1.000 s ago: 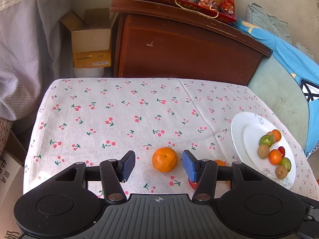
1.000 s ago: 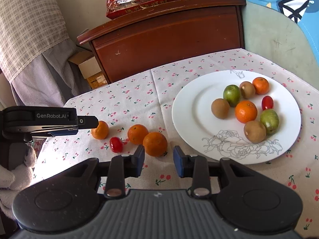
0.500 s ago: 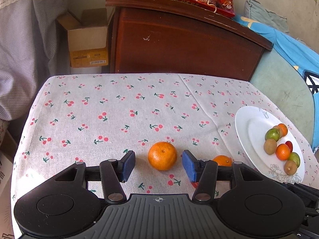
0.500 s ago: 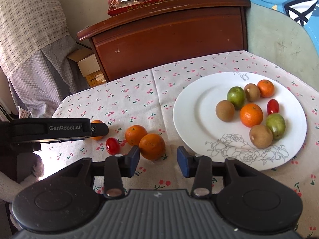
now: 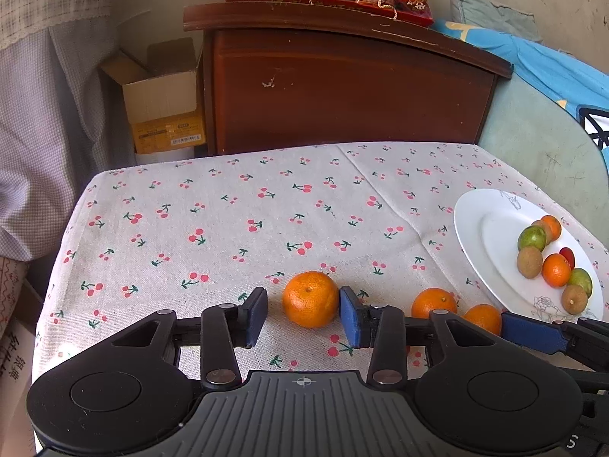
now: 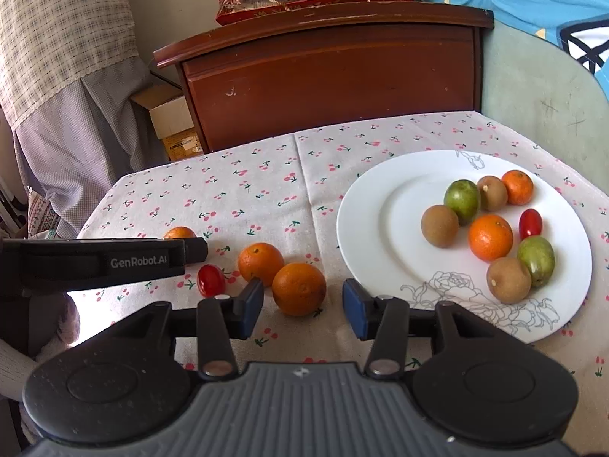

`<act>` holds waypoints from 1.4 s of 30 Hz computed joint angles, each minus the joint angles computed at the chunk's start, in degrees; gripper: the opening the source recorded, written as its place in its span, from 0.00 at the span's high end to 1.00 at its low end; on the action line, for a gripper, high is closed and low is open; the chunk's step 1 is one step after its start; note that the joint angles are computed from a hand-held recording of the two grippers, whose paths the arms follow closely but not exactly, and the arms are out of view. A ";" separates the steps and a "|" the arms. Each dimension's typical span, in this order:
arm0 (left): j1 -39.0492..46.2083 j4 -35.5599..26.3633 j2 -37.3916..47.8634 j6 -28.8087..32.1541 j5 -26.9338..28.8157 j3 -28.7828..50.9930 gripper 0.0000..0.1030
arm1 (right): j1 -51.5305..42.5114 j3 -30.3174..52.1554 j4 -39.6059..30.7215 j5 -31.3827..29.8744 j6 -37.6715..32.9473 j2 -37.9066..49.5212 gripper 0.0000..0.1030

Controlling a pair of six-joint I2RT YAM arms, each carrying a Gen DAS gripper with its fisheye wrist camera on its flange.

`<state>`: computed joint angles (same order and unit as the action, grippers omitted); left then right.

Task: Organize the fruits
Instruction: 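Grasp a tangerine with the right tool while the left grasps another tangerine, then carry both tangerines over the plate and open both tools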

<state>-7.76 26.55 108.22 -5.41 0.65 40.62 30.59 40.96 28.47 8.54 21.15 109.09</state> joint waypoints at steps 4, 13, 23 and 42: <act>0.06 1.10 -0.13 0.76 0.57 -0.82 0.72 | 0.14 0.01 0.23 0.75 0.08 0.18 0.61; 1.26 0.61 -1.98 -0.97 1.51 -2.44 0.73 | 0.95 -0.87 -1.52 1.06 0.21 -1.73 0.71; 1.20 -1.33 -6.71 -5.90 4.18 -2.80 0.73 | -1.51 -3.54 -6.92 -0.51 -2.23 -10.81 0.71; -6.58 -3.07 -2.68 -7.01 9.84 5.73 0.73 | -13.20 -4.47 -11.60 -8.41 0.64 -14.85 0.71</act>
